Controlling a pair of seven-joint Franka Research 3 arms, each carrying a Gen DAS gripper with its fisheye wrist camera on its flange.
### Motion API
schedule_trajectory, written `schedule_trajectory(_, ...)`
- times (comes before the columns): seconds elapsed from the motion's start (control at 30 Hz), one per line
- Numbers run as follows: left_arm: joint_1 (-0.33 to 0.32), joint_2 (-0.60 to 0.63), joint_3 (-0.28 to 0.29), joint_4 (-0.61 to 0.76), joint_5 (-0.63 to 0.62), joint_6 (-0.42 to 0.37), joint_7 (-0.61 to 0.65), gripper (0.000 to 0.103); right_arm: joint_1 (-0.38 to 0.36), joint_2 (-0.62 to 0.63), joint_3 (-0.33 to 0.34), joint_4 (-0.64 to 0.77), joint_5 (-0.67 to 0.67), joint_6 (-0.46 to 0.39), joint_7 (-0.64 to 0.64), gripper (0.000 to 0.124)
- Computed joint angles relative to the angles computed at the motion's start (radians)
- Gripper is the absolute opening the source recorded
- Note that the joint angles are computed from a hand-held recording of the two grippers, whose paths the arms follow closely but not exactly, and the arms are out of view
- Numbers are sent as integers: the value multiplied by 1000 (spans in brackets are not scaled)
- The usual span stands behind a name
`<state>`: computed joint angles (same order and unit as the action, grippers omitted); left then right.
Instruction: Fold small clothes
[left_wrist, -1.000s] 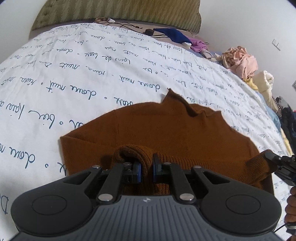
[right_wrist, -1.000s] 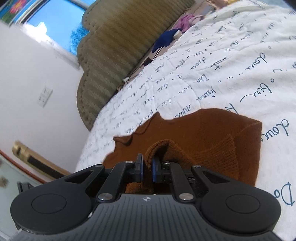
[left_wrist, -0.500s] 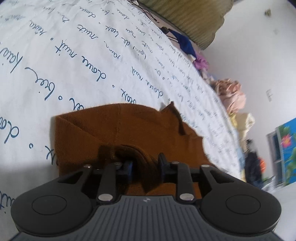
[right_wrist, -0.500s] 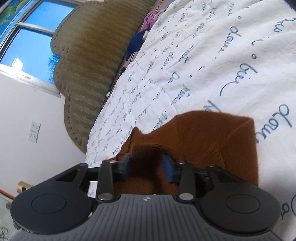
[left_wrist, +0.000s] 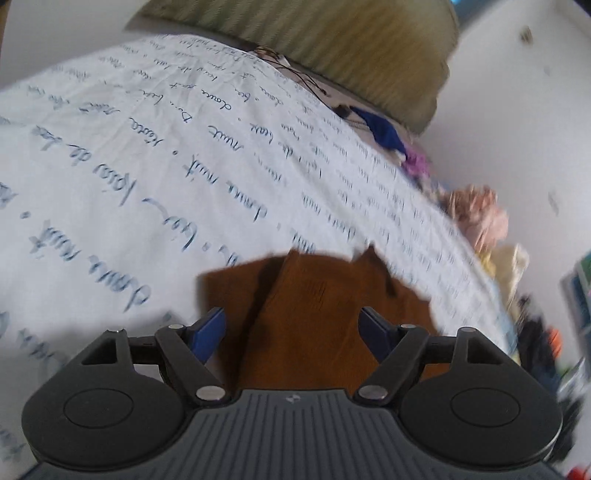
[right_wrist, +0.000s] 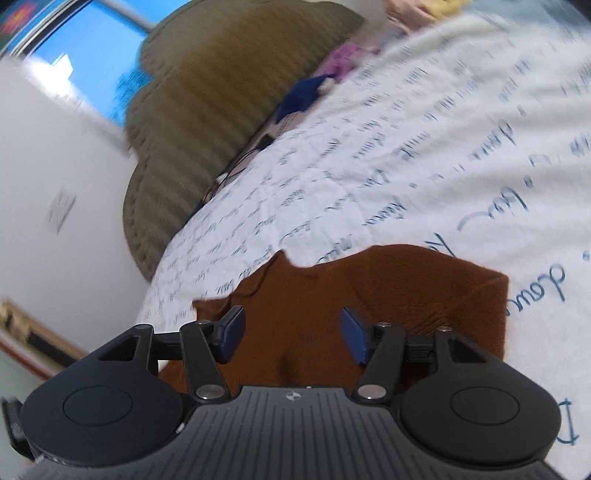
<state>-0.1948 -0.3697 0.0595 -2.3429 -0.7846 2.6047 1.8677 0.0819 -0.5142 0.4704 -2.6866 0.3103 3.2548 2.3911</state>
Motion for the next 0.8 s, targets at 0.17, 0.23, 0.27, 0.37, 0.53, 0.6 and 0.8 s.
schedule_trajectory(0.17,-21,-163,50,-143,25,-29,118,79,103,-114,-71,-54,-14,-76,-34,67)
schedule_trajectory(0.23,-26,-223,76,-185,39,-66,141,79,117,-185,-77,-84,-20,-134,-27,69)
schedule_trajectory(0.27,-31,-251,89,-205,42,-81,156,79,124,-226,-80,-101,-24,-170,-19,71)
schedule_trajectory(0.37,-43,-331,121,-260,54,-123,205,79,161,-338,-103,-154,-38,-264,3,72)
schedule_trajectory(0.53,-62,-424,137,-335,83,-120,285,79,238,-474,-122,-228,-62,-371,35,71)
schedule_trajectory(0.6,-72,-439,144,-352,92,-115,295,78,252,-487,-106,-230,-86,-406,40,68)
schedule_trajectory(0.8,-103,-464,155,-382,112,-82,331,52,256,-456,-56,-204,-160,-468,61,42)
